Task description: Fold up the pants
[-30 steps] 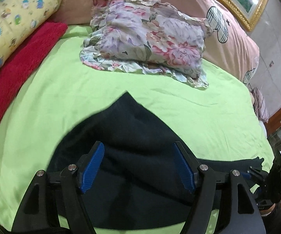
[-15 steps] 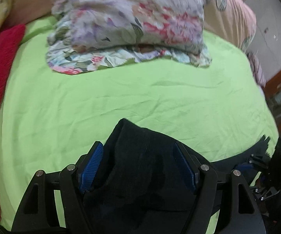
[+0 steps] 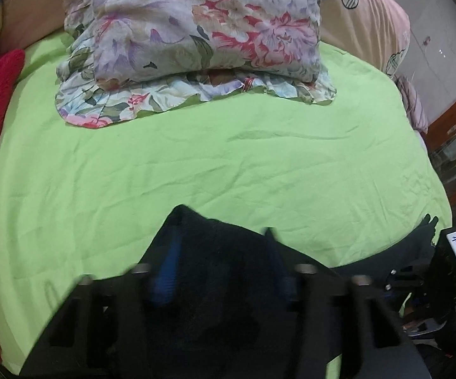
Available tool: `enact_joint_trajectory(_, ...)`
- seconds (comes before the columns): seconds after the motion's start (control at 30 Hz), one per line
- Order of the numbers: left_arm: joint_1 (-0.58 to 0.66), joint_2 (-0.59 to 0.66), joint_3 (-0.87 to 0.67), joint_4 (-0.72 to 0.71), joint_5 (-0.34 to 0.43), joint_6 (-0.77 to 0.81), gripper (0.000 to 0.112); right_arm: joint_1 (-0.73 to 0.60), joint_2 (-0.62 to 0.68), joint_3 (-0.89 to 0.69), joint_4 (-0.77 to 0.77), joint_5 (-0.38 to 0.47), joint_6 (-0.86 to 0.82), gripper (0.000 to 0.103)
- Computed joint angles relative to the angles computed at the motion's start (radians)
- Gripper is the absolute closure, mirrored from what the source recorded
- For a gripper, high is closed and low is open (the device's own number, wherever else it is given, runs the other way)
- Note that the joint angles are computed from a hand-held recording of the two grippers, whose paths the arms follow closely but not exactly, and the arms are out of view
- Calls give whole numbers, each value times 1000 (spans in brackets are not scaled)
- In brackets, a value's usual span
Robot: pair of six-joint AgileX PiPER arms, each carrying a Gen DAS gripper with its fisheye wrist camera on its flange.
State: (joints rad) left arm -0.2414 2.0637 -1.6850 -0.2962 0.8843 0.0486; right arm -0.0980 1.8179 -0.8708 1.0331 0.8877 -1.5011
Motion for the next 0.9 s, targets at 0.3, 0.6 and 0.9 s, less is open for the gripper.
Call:
enact_joint_trajectory(0.3,5,-214,296,10,-220,-10,104,58,-93,82,123,-163,-95,97)
enact_joint_trajectory(0.6,97,-503,702,-383,-432,291,105,86,-313,218,286,-234,-338,97)
enact_joint_trajectory(0.9,101,-410,555,-231,-358,193,32,188,-324,300,312,-327,-433,97)
